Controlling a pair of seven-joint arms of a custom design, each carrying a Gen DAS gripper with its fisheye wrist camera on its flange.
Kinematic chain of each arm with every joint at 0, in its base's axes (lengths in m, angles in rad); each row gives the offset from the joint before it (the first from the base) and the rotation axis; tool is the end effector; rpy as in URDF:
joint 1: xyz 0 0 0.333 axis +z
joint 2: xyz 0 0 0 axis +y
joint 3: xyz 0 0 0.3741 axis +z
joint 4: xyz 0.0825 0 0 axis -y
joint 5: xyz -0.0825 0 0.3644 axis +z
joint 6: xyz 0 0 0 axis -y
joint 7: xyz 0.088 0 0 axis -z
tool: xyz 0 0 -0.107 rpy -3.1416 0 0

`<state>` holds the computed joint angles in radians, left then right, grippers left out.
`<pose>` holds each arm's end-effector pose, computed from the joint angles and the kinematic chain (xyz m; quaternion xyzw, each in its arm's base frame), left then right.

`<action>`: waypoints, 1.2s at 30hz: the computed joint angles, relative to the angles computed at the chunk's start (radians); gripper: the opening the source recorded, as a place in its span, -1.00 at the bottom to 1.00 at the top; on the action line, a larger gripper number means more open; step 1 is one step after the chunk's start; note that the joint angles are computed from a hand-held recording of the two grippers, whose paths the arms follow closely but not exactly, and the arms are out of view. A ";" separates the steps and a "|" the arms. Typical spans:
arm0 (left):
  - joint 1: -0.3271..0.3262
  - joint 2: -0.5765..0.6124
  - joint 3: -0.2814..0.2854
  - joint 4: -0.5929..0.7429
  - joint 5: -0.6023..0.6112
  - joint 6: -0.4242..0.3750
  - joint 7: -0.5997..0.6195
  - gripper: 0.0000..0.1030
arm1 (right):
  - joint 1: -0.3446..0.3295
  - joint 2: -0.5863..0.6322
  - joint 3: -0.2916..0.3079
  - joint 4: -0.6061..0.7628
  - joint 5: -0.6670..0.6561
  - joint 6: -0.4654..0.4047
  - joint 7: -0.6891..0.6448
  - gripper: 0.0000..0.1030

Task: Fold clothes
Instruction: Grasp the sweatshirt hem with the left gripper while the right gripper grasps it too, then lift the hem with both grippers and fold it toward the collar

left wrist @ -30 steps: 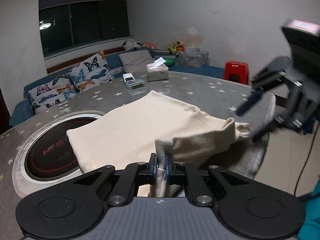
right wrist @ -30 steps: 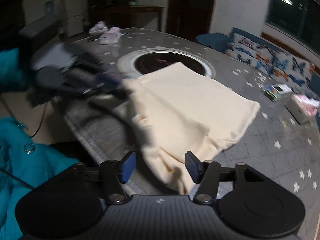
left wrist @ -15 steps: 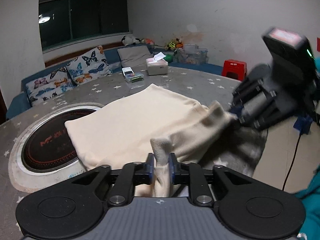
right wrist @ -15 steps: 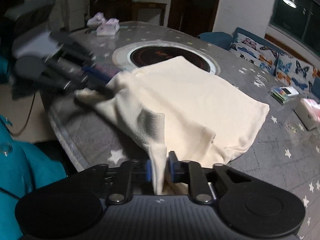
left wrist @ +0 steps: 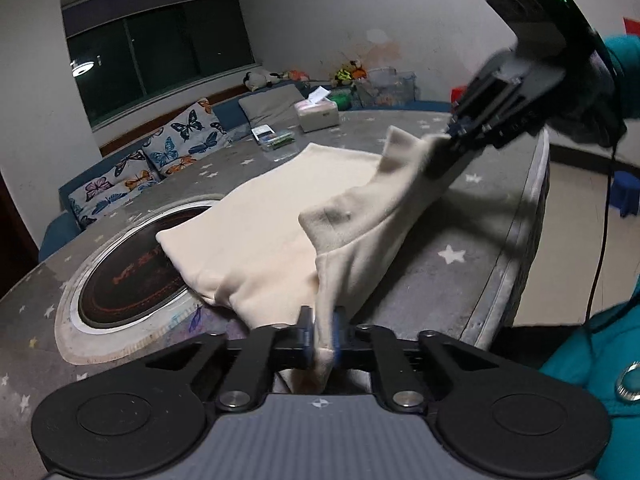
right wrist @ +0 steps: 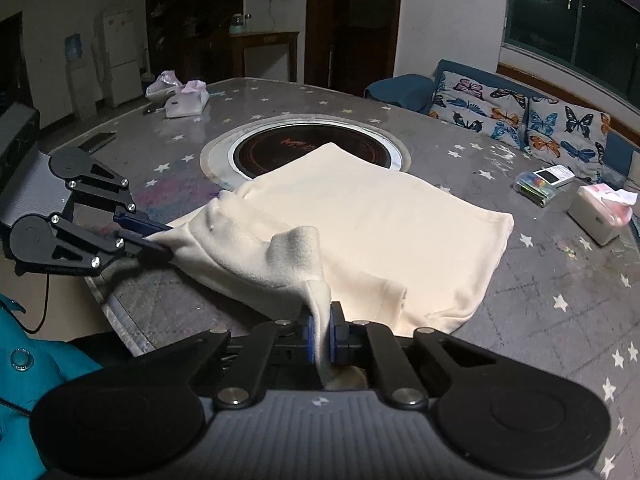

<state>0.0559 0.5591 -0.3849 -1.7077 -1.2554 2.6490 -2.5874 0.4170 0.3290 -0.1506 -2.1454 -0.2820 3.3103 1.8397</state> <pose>0.6921 -0.1596 0.3731 -0.1221 0.8732 -0.4346 0.1836 0.5917 0.2011 0.4168 -0.7432 0.5334 -0.2461 0.3204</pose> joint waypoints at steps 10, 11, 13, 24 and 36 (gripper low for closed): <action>0.047 -0.160 0.046 -0.112 -0.096 -0.174 -0.011 -0.88 | 0.238 -0.140 -0.177 -0.156 0.169 0.113 -0.144 -0.91; 0.043 -0.172 0.055 -0.115 -0.110 -0.184 -0.008 -0.89 | 0.286 -0.155 -0.210 -0.168 0.214 0.113 -0.187 -0.91; 0.034 -0.196 0.075 -0.121 -0.138 -0.205 -0.006 -0.89 | 0.351 -0.173 -0.254 -0.172 0.293 0.110 -0.262 -0.91; -0.086 0.039 0.086 0.217 -0.004 -0.077 -0.250 -0.89 | -0.049 -0.046 0.055 0.033 0.218 0.029 -0.182 -0.91; -0.233 0.362 0.154 0.648 0.425 -0.039 -0.715 -0.89 | -0.268 0.207 0.202 0.306 0.126 -0.132 -0.003 -0.83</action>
